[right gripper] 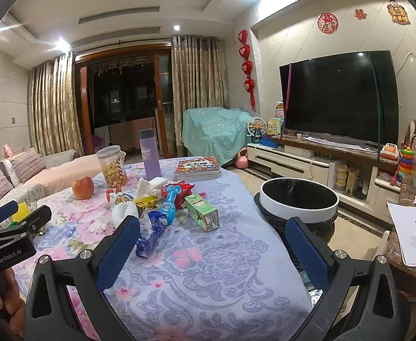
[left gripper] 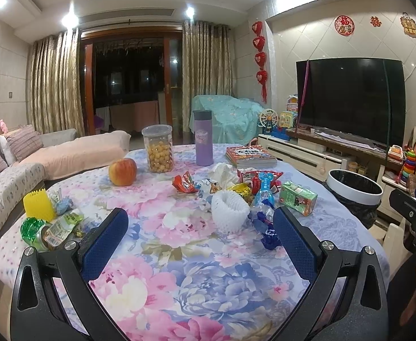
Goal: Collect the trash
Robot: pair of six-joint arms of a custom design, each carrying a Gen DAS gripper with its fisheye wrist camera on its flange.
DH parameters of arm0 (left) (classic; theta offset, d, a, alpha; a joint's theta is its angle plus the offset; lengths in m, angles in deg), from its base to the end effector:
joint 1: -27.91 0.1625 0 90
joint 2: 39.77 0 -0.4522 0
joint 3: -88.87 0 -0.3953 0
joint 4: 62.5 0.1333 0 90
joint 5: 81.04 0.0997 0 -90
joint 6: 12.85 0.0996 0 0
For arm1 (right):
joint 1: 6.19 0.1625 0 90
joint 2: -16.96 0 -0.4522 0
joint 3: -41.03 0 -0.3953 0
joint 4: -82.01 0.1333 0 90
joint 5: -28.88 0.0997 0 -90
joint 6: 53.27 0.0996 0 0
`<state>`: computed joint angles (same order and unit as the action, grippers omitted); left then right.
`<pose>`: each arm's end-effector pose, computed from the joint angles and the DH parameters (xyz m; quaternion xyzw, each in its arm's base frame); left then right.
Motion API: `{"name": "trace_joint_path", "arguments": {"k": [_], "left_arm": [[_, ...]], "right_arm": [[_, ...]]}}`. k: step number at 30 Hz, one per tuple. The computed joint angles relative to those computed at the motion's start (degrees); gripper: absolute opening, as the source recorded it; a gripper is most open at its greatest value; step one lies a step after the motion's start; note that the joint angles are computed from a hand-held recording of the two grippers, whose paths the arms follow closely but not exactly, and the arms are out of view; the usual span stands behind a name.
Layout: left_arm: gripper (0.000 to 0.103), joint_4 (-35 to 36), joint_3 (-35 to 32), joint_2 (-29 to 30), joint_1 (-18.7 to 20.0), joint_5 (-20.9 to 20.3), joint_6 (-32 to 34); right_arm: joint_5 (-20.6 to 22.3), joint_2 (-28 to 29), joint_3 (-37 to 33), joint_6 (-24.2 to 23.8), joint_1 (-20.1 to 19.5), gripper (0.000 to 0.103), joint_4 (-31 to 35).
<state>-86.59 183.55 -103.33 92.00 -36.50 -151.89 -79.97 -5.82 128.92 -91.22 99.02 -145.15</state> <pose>-0.0771 -0.6262 0.2556 0.1671 0.7176 -0.5678 0.3670 0.2822 -0.6525 0.0448 0.2709 -0.7566 0.5427 0.2442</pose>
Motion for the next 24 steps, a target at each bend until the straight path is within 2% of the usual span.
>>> {"name": "trace_joint_path", "arguments": {"k": [15,24], "left_arm": [[0.103,0.4,-0.2,-0.1,0.3,0.4,-0.5],[0.103,5.2,-3.0,0.7,1.7,0.5,-3.0]], "right_arm": [[0.4,0.1,-0.3,0.3,0.0,0.103,1.0],[-0.1,0.2,-0.9,0.5,0.3,0.103,3.1]]}}
